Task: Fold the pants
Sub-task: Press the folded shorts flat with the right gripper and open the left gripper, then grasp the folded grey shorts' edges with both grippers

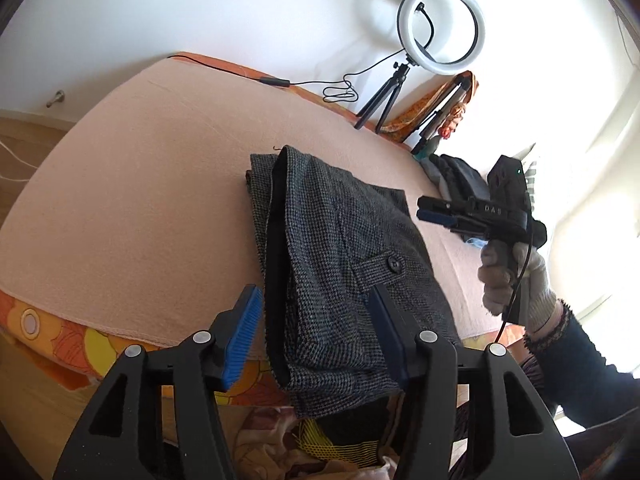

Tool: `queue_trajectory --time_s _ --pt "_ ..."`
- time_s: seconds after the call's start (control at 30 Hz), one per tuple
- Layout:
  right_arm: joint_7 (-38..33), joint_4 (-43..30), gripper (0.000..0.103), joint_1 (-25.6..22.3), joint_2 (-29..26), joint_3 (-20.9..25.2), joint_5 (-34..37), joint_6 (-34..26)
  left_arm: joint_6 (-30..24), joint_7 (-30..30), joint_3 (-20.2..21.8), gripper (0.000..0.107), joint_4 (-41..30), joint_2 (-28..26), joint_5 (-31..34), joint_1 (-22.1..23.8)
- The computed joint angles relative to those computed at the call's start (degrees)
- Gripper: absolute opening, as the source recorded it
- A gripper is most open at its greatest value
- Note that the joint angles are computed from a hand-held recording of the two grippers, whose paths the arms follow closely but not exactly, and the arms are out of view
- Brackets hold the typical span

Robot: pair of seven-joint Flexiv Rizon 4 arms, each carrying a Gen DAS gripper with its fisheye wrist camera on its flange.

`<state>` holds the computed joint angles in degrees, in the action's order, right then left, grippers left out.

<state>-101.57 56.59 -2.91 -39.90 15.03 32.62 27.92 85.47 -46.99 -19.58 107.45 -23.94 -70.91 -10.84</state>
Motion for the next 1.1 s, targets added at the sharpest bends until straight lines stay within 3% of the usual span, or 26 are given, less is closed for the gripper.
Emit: queue_trajectory --time_s 0.1,0.2,0.37,0.47,0.53,0.67,0.83,0.93,1.1 --pt "-1.8 3.5 0.062 -1.3 2.5 1.4 2.1 -1.3 -2.7 2.6 -1.1 0.057 -2.0 -1.0 -3.8 1.4" --pt "-2.2 6.8 0.072 -1.5 4.7 1.1 3.2 -2.0 -8.1 -4.0 2.1 0.06 -3.9 -2.5 0.2 1.3" --pt "-1.4 8.3 0.078 -3.5 5.3 1.5 8.6 -5.6 -12.1 -1.6 0.3 0.06 -6.8 -4.8 -7.6 3.9" --pt "-0.3 8.6 0.08 -3.9 5.0 1.1 10.5 -7.1 -15.4 -1.8 1.4 0.061 -9.0 -6.6 -9.9 3.9" --pt "-0.2 9.1 0.08 -4.3 5.0 1.0 11.5 -7.8 -17.8 -3.2 2.2 0.061 -10.4 -7.9 -8.5 4.0" --pt "-0.7 9.8 0.081 -4.8 4.9 1.1 13.1 -9.0 -20.4 -9.2 4.2 0.061 -13.2 -10.3 0.7 4.1" --pt "-1.7 10.4 0.082 -5.0 5.3 1.1 14.6 -9.8 -22.6 -13.8 3.3 0.061 -16.2 -13.0 7.0 6.1" --pt "-2.8 10.7 0.082 -5.3 5.4 0.9 15.3 -10.1 -23.5 -16.5 2.7 0.062 -17.6 -14.4 9.4 7.2" --pt "-3.9 10.5 0.082 -5.6 5.1 1.0 16.9 -10.0 -24.9 -14.8 -0.2 0.062 -18.8 -15.5 8.1 9.4"
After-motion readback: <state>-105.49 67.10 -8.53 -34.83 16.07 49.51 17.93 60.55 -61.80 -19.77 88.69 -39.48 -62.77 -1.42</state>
